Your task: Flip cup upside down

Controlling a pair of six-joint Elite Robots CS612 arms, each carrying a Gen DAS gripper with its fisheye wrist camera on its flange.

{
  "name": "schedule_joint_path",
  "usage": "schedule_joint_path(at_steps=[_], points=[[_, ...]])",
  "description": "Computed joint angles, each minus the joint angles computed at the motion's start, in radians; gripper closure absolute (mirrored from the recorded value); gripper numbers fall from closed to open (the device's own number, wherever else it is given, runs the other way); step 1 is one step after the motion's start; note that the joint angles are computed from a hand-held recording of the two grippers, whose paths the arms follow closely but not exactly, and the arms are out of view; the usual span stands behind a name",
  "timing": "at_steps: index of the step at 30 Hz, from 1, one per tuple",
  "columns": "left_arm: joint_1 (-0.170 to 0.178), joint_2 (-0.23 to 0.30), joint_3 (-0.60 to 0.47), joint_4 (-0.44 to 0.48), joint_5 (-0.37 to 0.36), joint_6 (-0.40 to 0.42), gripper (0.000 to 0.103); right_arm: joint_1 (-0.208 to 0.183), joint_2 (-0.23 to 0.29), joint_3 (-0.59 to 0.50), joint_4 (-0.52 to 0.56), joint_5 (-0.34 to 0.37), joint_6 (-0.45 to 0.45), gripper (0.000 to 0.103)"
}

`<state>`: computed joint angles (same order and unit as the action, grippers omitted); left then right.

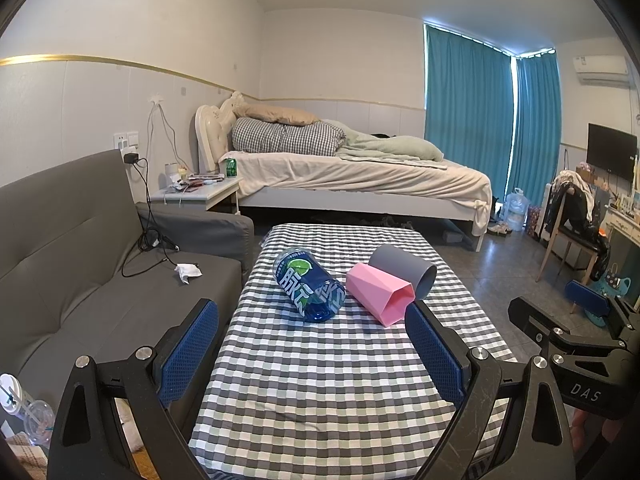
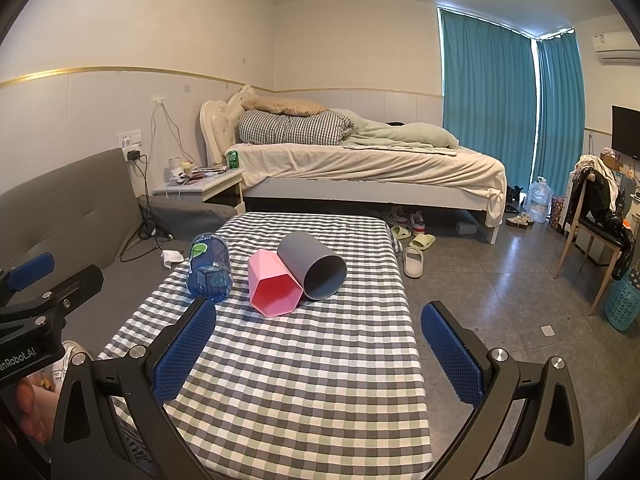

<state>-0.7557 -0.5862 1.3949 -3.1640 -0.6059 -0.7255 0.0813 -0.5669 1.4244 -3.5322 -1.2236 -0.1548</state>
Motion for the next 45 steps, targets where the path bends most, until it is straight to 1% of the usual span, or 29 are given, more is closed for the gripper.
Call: schedule_joint_path(at_steps=[13,17,19,20,21,24,27,29,31,33,34,35,37,40,41,42,44,45], points=[[0.000,0.003,-0.007,0.013,-0.013,-0.008,0.006,0.003,0.008,-0.015,0.012,0.006,-0.014,0.000],[0.011,0.006,-0.023,0.054,-0.044,-0.036,0.006,-0.001,0.009,-0.035,0.065,0.043,-0.047,0.000],[0.021,0.012,-0.042,0.081,-0.054,-0.056,0.006,-0.005,0.012,-0.053,0.097,0.058,-0.048,0.000],[0.026,0.015,-0.056,0.111,-0.052,-0.071,0.006,-0.008,0.016,-0.067,0.117,0.073,-0.049,0.000],[0.031,0.018,-0.065,0.122,-0.056,-0.071,0.006,-0.010,0.022,-0.082,0.130,0.081,-0.054,0.000],[0.043,0.026,-0.093,0.164,-0.065,-0.085,0.006,-0.011,0.043,-0.147,0.208,0.092,-0.098,0.000],[0.057,0.042,-0.130,0.211,-0.077,-0.100,0.006,-0.012,0.080,-0.239,0.317,0.127,-0.143,0.000],[0.068,0.055,-0.159,0.264,-0.092,-0.126,0.006,-0.011,0.112,-0.313,0.397,0.142,-0.167,0.000],[0.077,0.066,-0.181,0.306,-0.107,-0.148,0.006,-0.009,0.154,-0.402,0.489,0.158,-0.189,0.000],[0.087,0.080,-0.208,0.343,-0.125,-0.159,0.006,-0.006,0.193,-0.477,0.555,0.170,-0.199,0.000],[0.091,0.088,-0.222,0.362,-0.128,-0.161,0.006,-0.003,0.221,-0.534,0.603,0.177,-0.206,0.000],[0.096,0.097,-0.242,0.394,-0.130,-0.164,0.006,-0.002,0.239,-0.569,0.631,0.183,-0.211,0.000],[0.104,0.110,-0.272,0.447,-0.131,-0.171,0.006,0.003,0.289,-0.675,0.743,0.196,-0.229,0.000],[0.117,0.127,-0.300,0.468,-0.147,-0.172,0.006,0.010,0.363,-0.831,0.925,0.211,-0.258,0.000],[0.122,0.131,-0.308,0.473,-0.160,-0.175,0.006,0.012,0.382,-0.870,0.968,0.214,-0.269,0.001],[0.126,0.134,-0.313,0.475,-0.170,-0.179,0.006,0.015,0.395,-0.894,0.993,0.216,-0.278,0.001],[0.132,0.143,-0.325,0.482,-0.181,-0.192,0.006,0.013,0.431,-0.966,1.054,0.244,-0.271,0.003],[0.136,0.146,-0.331,0.482,-0.189,-0.194,0.006,0.012,0.448,-1.002,1.091,0.254,-0.266,0.007]])
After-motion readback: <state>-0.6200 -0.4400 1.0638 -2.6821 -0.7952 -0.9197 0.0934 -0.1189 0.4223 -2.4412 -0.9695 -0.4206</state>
